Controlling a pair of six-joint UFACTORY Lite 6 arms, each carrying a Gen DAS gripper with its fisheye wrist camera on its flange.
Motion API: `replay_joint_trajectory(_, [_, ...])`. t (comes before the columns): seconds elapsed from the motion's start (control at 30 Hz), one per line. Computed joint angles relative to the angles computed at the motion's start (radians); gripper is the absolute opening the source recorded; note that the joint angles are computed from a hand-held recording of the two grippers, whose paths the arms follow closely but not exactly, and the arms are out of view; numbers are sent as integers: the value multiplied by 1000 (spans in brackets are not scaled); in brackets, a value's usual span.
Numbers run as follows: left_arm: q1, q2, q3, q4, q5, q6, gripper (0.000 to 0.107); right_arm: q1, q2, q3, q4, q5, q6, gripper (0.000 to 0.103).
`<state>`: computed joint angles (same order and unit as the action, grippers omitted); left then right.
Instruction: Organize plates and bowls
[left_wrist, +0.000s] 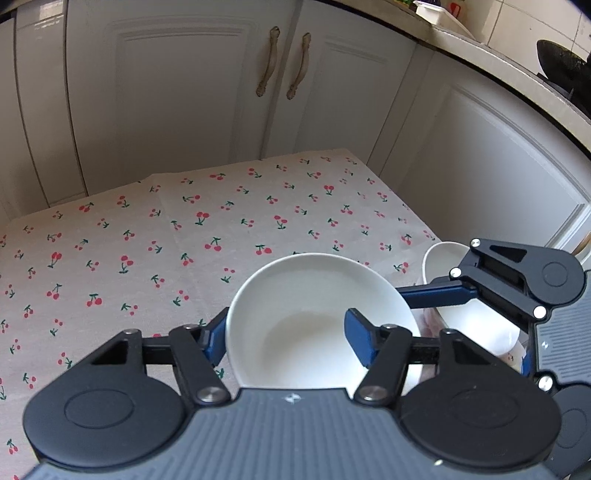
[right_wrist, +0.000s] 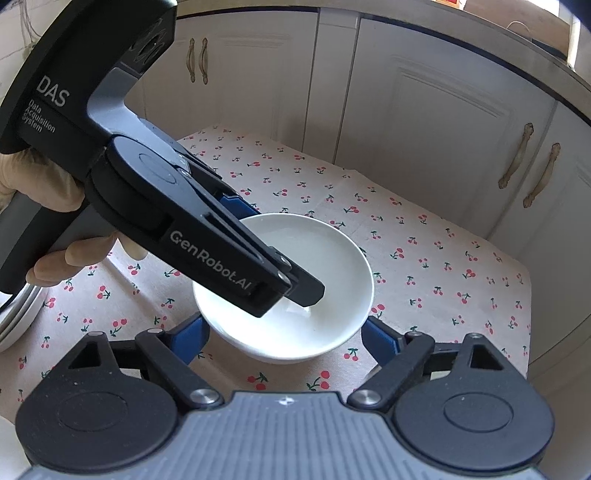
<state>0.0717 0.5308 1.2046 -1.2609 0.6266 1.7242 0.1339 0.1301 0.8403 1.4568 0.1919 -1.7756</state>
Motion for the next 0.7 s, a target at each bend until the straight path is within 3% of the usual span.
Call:
replay_joint_trajectory(0.2, [7,-34,-30,-12,0,16,63,12,-29,-11,-19,-5,24,92])
replay_joint_trajectory(0.43, [25,-147,-120,3,15,16,63,37,-115,-50,-188,-15,208,92])
replay_joint_trajectory(0.7, [74,-348,-272,64,60,-20,63,87,-302,-133,-627,19,691,92])
